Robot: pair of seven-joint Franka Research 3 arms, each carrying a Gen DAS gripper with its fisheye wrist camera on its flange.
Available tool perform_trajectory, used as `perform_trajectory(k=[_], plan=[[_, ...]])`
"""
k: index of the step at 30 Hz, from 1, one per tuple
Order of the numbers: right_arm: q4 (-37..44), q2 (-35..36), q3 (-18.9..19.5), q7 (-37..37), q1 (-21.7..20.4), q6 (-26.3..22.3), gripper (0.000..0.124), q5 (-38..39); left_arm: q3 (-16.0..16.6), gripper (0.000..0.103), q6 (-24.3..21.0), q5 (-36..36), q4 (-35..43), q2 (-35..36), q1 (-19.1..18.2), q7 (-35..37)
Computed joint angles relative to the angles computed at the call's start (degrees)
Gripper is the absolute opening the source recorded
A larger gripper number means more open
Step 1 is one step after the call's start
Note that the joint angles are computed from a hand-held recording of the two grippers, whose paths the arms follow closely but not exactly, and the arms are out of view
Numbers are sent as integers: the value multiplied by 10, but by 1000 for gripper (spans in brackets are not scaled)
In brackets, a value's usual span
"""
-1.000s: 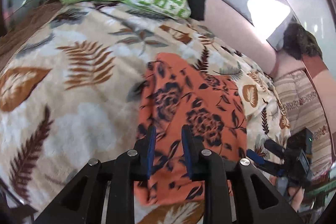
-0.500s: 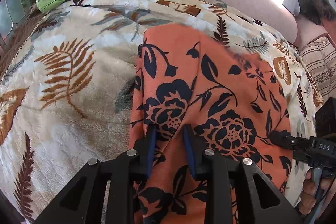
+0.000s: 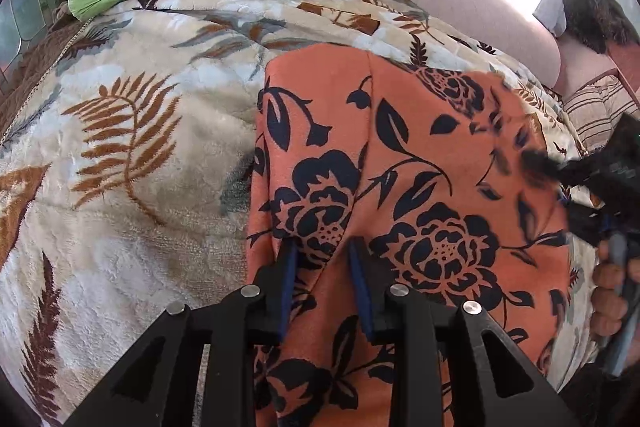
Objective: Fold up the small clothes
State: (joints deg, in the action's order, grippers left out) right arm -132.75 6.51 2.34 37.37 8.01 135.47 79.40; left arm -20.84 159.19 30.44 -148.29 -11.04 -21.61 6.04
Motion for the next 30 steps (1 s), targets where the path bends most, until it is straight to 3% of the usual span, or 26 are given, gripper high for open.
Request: perform_trajectory(k=[2,3,4,5,7,11,14,15,16,19,22,24,25,26,30], plan=[[28,50,-5,62,7,13,34,-60,-4,30,-22,-1,12,3,-3,2],[29,60,-1,59,-13,-15,39,-30,-6,30,-34,0,16,2,-6,3],[15,50,0,47,-28,-38,49,9,-5,30,-38,-3,16,0,-9,6],[0,34,-1,34,-35,-46,66,30,-3,30,-38,-6,15,-1,-10,9],[-36,-11,-5,5,-38,-66,86,40,-1,30,-39,-13,15,-3,-13,12],[-109,-79,-19,-18,-27,-74,87,25,-6,30,-56,-6,24,1,-13,3],[-134,-77,-23,-4,-14,-87,85,2,-5,30,-63,-3,27,4,-15,0],[-145,-83,-28,-10,-16,-103,77,-13,-5,30,-63,-2,27,3,-15,0],[-153,-91,-28,-10,-13,-97,46,-24,-3,30,-61,-3,24,1,-16,2],[-169,-124,-26,-9,-2,-61,37,-28,0,30,-54,-9,22,1,-17,5],[-162,-97,-30,7,1,-58,41,-35,-6,30,-78,-9,30,-6,-20,2],[-182,-125,-36,-2,-2,-69,57,-14,-6,30,-80,-20,21,-28,-27,-1],[-191,-140,-38,0,-3,-72,73,-15,-6,30,-83,-33,12,-47,-34,-1],[-197,-154,-38,0,-1,-69,78,-17,-10,30,-79,-35,2,-65,-37,-7],[-249,-235,-47,-23,4,-37,78,-25,-36,30,-80,-48,-51,-149,-61,-41]])
